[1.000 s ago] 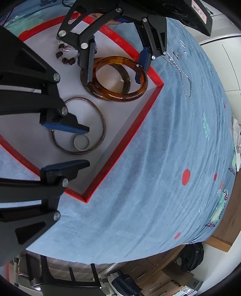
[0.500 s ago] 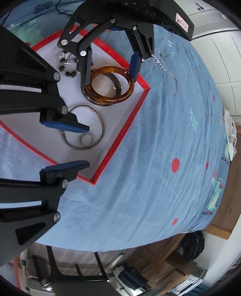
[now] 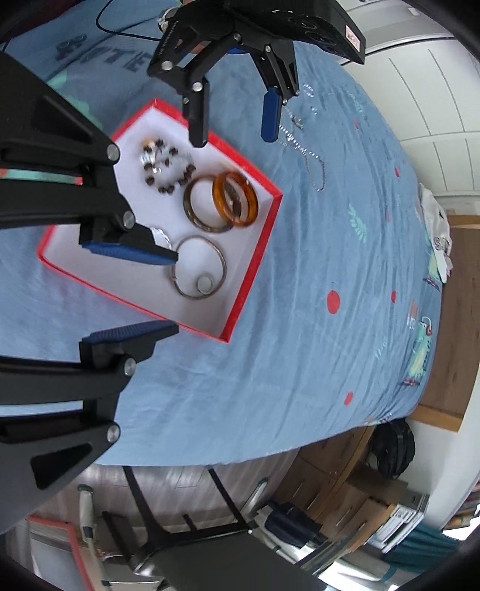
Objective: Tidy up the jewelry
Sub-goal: 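Withdraw both tools from the box toward the watch and necklace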
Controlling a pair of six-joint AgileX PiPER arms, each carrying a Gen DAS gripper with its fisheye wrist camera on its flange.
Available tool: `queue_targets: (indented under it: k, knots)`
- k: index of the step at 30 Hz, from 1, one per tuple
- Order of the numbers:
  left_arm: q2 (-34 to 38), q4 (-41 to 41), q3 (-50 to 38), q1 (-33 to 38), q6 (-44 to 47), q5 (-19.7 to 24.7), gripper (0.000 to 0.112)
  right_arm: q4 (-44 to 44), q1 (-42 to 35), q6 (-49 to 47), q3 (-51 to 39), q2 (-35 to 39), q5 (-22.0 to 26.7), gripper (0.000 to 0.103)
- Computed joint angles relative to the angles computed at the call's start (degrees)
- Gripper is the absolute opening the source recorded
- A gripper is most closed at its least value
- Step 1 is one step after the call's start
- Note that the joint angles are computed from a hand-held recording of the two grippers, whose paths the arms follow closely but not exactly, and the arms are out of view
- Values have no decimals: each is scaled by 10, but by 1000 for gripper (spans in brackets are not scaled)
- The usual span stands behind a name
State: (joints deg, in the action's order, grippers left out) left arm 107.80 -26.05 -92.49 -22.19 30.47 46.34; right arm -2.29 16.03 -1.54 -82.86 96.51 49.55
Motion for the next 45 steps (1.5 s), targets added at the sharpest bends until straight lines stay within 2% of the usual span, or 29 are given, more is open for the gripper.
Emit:
queue_targets:
  k: [5,9,13,16,17,22,28,31,34,38,45]
  knots:
    - [-104,-25,95,41,44,0,84,-39,51,85,29,-59,23,30]
    - [-186,-54,162,98,90,16,84,-88,124,182,31,-97,56,30]
    - [-271,-106,228,213,168,65,85,-143,215,282,11,-114,94,30]
    - [-307,-135,254,304,227,102,85,-182,286,342,-25,-105,132,30]
    - [-316,-149,259,354,257,124,85,-194,307,360,-36,-101,140,30]
    - [-312,-190,250,537,356,189,85,-242,392,436,-105,-63,167,30]
    - [-254,-208,208,681,416,210,85,-258,423,473,-184,9,155,30]
    - [-221,-204,191,702,421,197,85,-256,417,485,-213,45,137,30]
    - [-185,-193,174,695,407,172,85,-248,403,502,-224,76,107,30]
    - [-144,-176,167,656,374,126,85,-218,366,498,-231,120,65,30]
    - [-87,-154,157,563,321,64,85,-166,306,463,-269,205,21,30]
